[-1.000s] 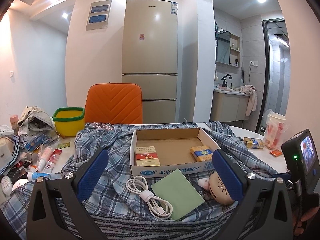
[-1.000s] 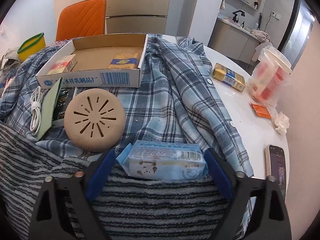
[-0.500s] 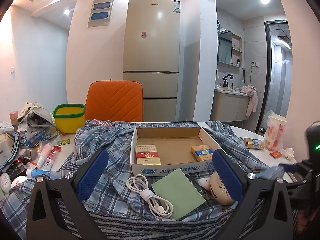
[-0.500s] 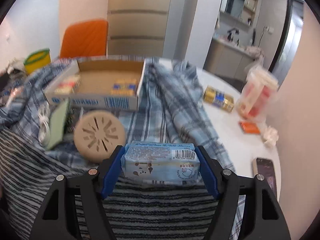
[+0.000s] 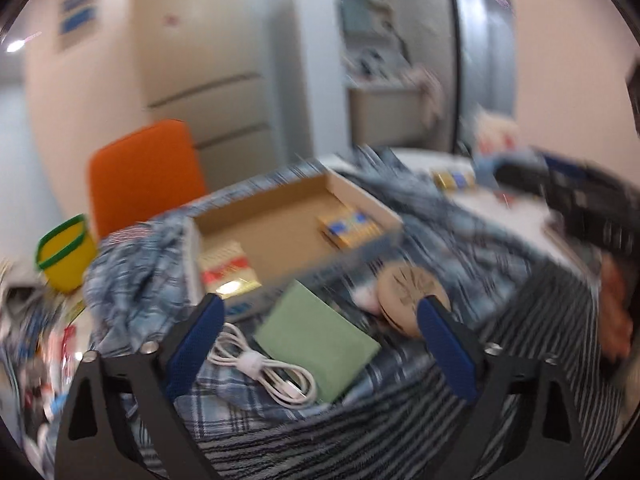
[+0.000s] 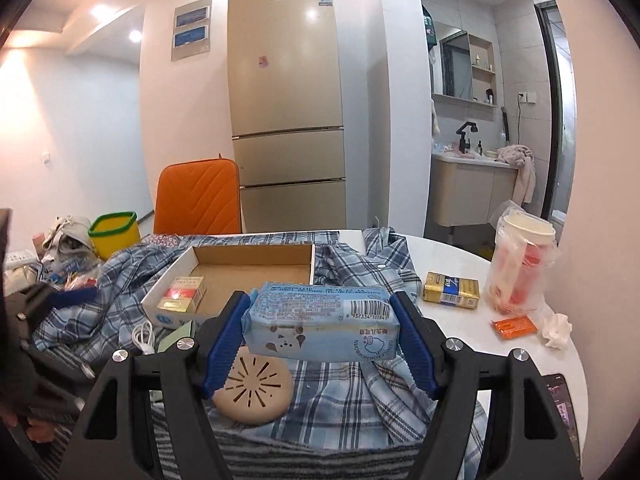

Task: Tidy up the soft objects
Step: 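Grasp the beige vented disc with the left tool while the right tool holds the soap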

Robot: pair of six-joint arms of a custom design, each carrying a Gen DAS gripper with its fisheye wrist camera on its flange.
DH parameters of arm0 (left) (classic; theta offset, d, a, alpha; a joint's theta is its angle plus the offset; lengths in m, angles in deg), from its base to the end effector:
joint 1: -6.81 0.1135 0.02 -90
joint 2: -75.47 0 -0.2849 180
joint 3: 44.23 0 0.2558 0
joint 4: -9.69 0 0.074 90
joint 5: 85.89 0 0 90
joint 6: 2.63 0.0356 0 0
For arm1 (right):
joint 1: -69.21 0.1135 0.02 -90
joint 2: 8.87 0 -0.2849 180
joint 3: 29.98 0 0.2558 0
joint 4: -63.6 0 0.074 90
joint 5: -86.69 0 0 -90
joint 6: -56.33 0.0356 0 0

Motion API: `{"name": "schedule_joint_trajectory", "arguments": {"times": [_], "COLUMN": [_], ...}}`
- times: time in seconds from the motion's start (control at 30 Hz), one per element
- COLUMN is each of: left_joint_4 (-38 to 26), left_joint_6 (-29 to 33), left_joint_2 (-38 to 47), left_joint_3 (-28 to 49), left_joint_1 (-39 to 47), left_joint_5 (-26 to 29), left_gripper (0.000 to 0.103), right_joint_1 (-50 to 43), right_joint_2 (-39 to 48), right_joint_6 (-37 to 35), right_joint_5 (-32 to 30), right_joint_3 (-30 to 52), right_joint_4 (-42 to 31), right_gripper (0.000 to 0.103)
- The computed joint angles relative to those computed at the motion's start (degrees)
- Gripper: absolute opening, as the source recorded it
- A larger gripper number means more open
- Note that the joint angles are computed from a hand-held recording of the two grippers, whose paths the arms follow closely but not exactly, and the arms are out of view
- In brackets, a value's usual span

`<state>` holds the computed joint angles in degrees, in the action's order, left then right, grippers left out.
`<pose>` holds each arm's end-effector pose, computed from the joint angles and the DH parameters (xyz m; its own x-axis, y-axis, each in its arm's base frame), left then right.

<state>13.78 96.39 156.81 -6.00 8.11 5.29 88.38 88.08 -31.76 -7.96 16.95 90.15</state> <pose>0.2489 0.0049 0.1513 -0.6227 0.1427 -0.7694 0.0921 0.9898 0.1090 0.3006 0.1076 0.1567 -0.3892 -0.1001 -0.9157 -0.3848 0.9209 0.0628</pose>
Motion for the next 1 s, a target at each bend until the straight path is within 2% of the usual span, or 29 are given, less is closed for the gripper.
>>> {"name": "schedule_joint_trajectory", "arguments": {"times": [0.17, 0.3, 0.47, 0.53, 0.87, 1.0], "left_joint_4": [-13.86, -16.14, -14.89, -15.90, -16.76, -20.20], "left_joint_6": [6.73, 11.57, 16.42, 17.10, 20.94, 20.36], "left_joint_2": [9.21, 15.37, 20.70, 22.16, 26.34, 28.36], "left_joint_3": [10.96, 15.44, 18.36, 19.85, 23.97, 27.04], "left_joint_1": [-0.19, -5.34, -10.54, -10.77, -10.69, -10.84], "left_joint_5": [9.85, 5.25, -1.46, -1.43, -2.30, -1.60], "left_gripper": [0.094, 0.094, 0.094, 0.094, 0.092, 0.090], "right_joint_1": [-1.13, -0.76, -0.97, -1.70, -2.30, -2.23], "right_joint_2": [2.83, 4.04, 6.89, 7.70, 8.27, 8.16], "right_joint_6": [3.25, 2.65, 3.96, 4.74, 5.98, 5.98], "right_joint_5": [-0.02, 2.90, 5.77, 5.29, 7.29, 7.35], "right_joint_3": [-0.50, -0.03, 4.59, 6.01, 6.02, 6.13], "right_joint_4": [3.08, 2.99, -5.47, -7.95, -8.77, -9.19], "right_gripper": [0.074, 0.074, 0.074, 0.074, 0.074, 0.074]}}
